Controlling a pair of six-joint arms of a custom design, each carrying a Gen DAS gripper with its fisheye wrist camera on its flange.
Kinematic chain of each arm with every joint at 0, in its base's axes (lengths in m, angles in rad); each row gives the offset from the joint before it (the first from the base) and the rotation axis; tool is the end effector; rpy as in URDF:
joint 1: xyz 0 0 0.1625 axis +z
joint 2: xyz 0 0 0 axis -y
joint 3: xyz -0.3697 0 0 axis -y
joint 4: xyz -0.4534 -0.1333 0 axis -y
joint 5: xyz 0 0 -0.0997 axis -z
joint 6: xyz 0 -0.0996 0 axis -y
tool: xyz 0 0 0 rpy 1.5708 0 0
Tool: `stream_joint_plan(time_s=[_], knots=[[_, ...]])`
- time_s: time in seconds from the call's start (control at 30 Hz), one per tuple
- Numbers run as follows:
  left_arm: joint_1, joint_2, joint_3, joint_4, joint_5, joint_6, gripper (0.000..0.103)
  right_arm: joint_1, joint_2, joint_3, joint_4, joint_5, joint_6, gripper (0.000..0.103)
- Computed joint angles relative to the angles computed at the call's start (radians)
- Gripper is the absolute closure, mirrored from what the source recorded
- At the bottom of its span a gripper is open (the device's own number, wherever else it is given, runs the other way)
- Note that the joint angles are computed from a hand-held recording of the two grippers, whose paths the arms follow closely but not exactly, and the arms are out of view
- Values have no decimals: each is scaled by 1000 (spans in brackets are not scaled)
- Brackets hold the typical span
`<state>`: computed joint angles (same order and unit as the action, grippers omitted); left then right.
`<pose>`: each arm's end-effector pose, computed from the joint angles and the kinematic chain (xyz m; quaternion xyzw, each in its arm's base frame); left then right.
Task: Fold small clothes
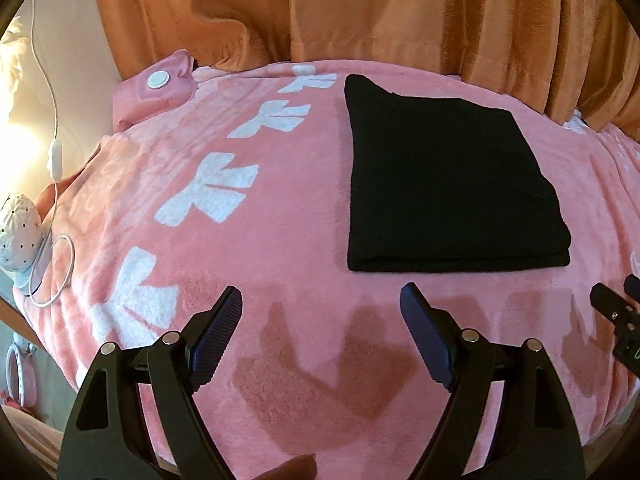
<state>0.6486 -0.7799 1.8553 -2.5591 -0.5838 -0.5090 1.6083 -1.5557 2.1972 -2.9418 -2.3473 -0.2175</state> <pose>-0.3259 -0.5186 -0.0398 0.2007 0.8569 -0.2816 0.3823 0.0818 -0.4878 0.2743 -0.0240 -0.8748 0.2970 0.3819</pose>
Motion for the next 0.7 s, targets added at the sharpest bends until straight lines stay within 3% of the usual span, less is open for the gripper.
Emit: stream_joint_plan(time_s=[0.4,0.47,0.7], knots=[[4,10,-11,16,-25,7,24,-9,-8,4,17,13,11,31],[6,12,-14,28,-31,-3,18,-9,-9,5,18,14,13,31],[5,20,-14,30,-12,-6,17,-13,-9,3,12,16,3,31]])
